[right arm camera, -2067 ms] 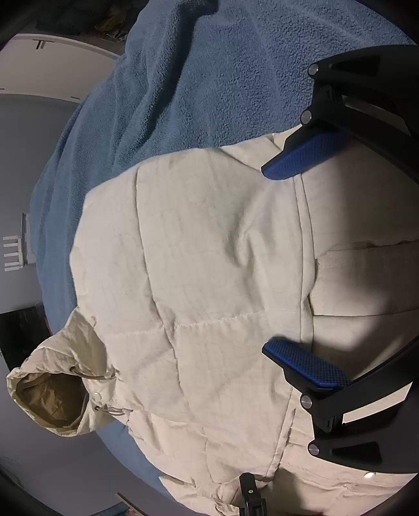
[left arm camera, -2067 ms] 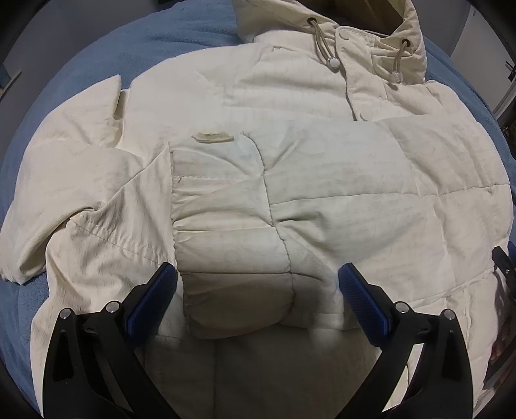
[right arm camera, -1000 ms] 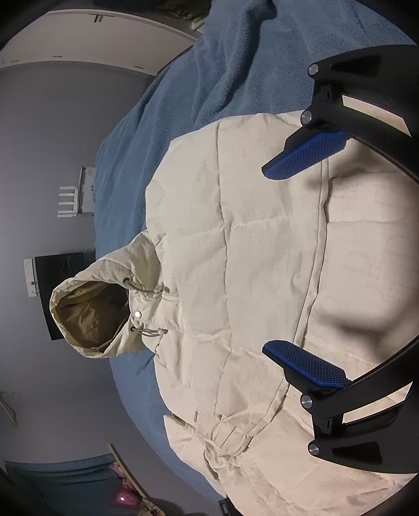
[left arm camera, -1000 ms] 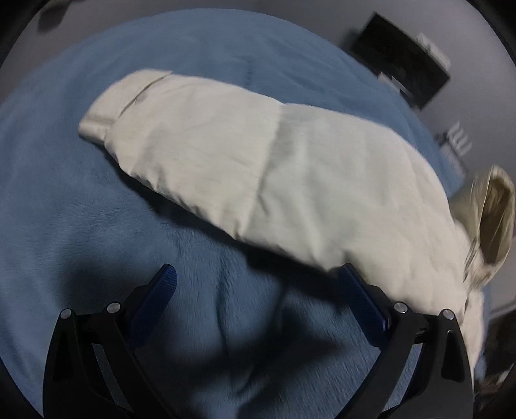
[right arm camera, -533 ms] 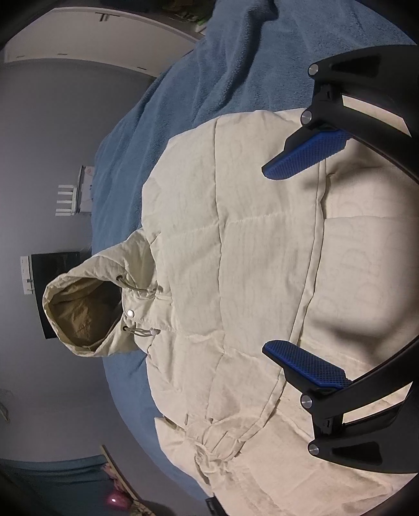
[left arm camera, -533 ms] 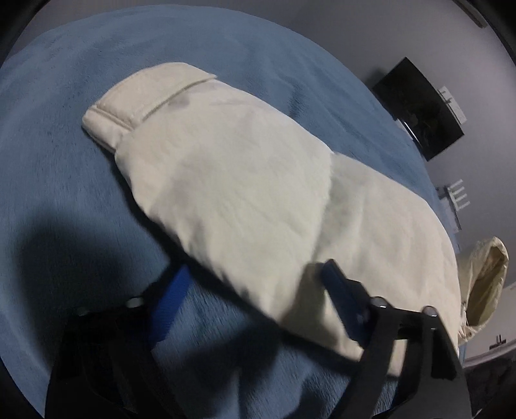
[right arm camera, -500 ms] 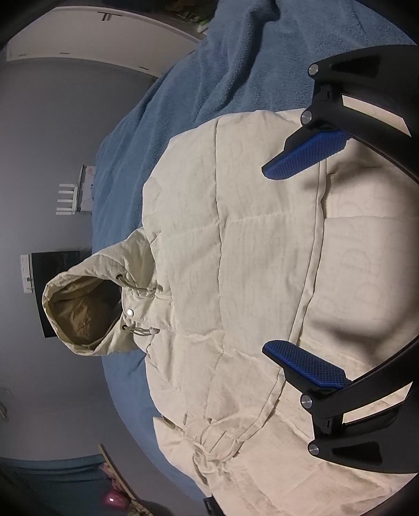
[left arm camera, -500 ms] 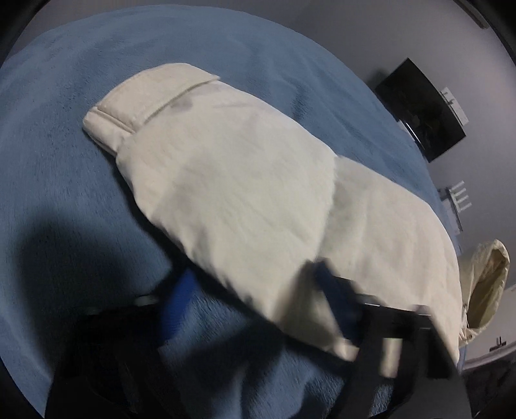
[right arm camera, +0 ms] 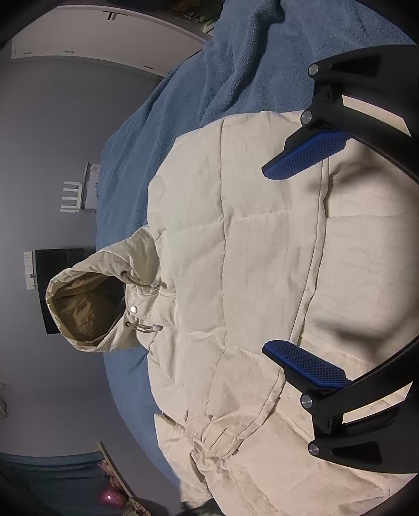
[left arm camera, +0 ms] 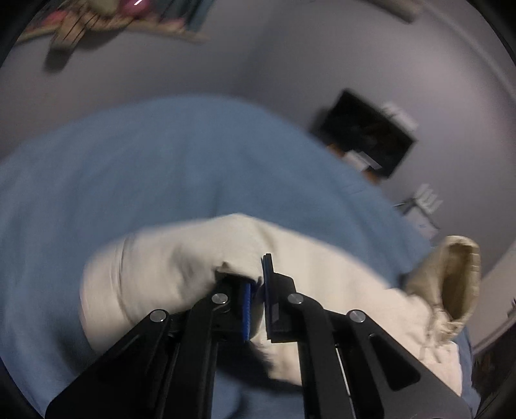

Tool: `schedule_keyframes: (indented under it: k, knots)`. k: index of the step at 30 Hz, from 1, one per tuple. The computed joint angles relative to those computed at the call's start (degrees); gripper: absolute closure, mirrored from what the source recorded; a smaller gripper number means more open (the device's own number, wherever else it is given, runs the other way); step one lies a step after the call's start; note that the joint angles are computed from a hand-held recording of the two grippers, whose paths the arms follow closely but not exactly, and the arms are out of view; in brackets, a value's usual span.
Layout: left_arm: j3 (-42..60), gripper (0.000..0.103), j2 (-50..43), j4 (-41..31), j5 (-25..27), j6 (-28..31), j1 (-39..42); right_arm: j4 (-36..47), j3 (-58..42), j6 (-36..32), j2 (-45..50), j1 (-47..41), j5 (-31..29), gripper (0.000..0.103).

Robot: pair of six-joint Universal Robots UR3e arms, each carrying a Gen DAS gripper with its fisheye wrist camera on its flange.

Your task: Fold large clothes

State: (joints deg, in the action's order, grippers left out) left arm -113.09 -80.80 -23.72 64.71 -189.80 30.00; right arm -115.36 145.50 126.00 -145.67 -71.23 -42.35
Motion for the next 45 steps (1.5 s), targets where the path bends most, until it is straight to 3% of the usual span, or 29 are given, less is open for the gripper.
schedule_keyframes:
  k: [3, 11, 17, 22, 27, 30, 32, 34, 35, 39, 41, 44, 45]
  knots:
    - [7.15, 0.097, 1.61, -1.77, 0.4, 1.35, -6.24, 6.23, -1.17, -3.02, -3.12, -2.68, 1.94, 0.007]
    - [27.26, 0.097, -5.46, -4.87, 12.69, 6.1, -33.12, 18.0, -4.49, -8.96, -5.65, -8.49, 5.3, 0.007]
    - [44.94, 0.097, -20.6, -9.49, 19.81, 9.31, -53.23, 29.62, -7.91, -16.04, -6.97, -14.24, 7.91, 0.007]
    - [56.29, 0.097, -33.61, -14.85, 20.05, 9.13, -60.96, 29.19, -8.37, -15.55, -4.95, -15.37, 8.47, 0.007]
    - [62.44, 0.096, -44.21, -21.72, 16.96, 5.67, -62.53, 26.69, -7.89, -14.1, -3.02, -15.51, 8.15, 0.007]
    - [55.7, 0.087, -43.05, -22.07, 10.55, 5.18, -60.74, 27.5, -8.06, -14.73, -2.94, -15.85, 8.17, 0.007]
    - [50.2, 0.074, -39.66, -21.81, 9.56, 6.57, -60.05, 28.05, -8.28, -15.19, -2.98, -15.93, 8.19, 0.007]
    - [48.4, 0.032, -38.15, -21.38, 9.13, 6.93, -60.03, 29.74, -8.76, -16.25, -3.44, -16.39, 8.36, 0.007]
    - [45.37, 0.024, -35.84, -19.77, 8.99, 6.74, -59.89, 31.11, -9.17, -17.1, -3.7, -16.72, 8.44, 0.007]
    - [36.63, 0.021, -26.3, -19.35, 8.88, 9.81, -57.67, 33.1, -10.17, -17.83, -4.77, -16.32, 8.28, 0.007]
    - [32.77, 0.015, -21.99, -18.71, 11.39, 11.54, -56.41, 37.85, -11.64, -20.36, -7.23, -16.95, 8.82, 0.007]
    - [29.56, 0.015, -18.2, -19.09, 15.93, 12.77, -53.2, 37.07, -13.25, -18.21, -8.99, -11.82, 8.85, 0.007]
    - [29.03, 0.015, -17.37, -19.5, 17.6, 12.36, -51.49, 33.31, -13.25, -15.23, -8.91, -7.97, 8.38, 0.007]
